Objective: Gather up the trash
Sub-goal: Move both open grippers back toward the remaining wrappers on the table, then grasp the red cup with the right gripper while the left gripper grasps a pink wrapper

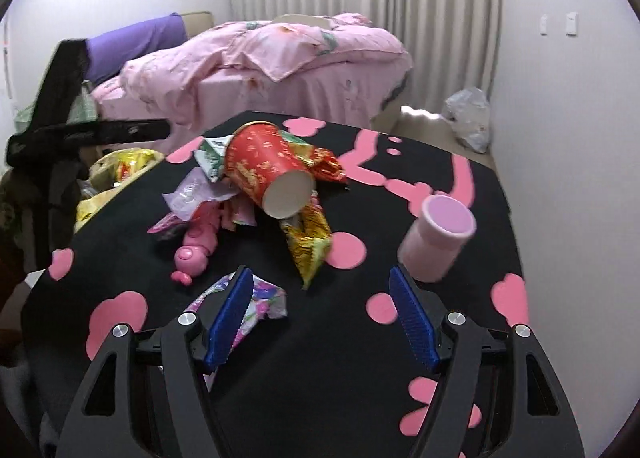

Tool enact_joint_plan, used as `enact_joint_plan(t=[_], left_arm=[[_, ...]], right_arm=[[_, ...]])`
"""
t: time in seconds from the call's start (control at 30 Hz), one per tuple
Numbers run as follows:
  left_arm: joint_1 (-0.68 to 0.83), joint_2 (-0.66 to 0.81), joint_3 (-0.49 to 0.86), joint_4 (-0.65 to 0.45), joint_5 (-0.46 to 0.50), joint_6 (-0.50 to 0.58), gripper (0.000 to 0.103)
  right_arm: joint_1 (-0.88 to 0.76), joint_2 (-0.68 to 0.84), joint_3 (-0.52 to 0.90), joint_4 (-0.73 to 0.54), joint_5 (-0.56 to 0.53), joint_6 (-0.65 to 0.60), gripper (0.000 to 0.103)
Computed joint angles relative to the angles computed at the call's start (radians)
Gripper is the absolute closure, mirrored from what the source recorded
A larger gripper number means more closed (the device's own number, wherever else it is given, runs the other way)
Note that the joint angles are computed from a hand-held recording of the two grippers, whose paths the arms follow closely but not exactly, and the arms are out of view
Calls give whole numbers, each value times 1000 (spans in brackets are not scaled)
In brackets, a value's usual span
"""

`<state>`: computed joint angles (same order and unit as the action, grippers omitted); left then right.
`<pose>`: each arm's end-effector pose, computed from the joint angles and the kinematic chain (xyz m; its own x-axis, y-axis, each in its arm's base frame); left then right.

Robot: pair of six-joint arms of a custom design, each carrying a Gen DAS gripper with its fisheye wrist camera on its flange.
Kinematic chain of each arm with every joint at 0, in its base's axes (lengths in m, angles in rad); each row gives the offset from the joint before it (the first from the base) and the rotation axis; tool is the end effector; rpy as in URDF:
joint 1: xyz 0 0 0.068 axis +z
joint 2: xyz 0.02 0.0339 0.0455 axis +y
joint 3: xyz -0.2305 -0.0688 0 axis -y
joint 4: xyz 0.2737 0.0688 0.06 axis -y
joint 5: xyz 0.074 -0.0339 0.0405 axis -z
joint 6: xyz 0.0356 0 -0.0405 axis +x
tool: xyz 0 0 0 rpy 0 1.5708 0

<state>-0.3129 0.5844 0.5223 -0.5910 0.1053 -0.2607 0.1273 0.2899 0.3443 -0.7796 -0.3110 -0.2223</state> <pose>0.1811 -0.0625 0.2171 -0.6580 -0.0565 -0.7509 0.2235 0.9376 -0.2664 0.1473 0.0298 0.1826 -0.5650 -0.2839 -0.7747 -0.4845 0.8742 0.0330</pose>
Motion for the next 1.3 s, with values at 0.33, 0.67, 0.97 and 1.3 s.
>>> enact_joint_plan(t=[0.33, 0.67, 0.97, 1.3], left_arm=[[82, -110, -52, -105, -50, -66, 26], [177, -139, -114, -145, 122, -28, 15], [-103, -93, -124, -89, -27, -136, 20], [-58, 146, -72, 24, 91, -244, 59]], right_arm=[[262, 697, 272, 457, 122, -121, 36], [201, 524, 174, 386, 15, -3, 49], [-75, -1, 15, 10, -134, 10, 49], [-343, -155, -86, -168, -292, -42, 49]])
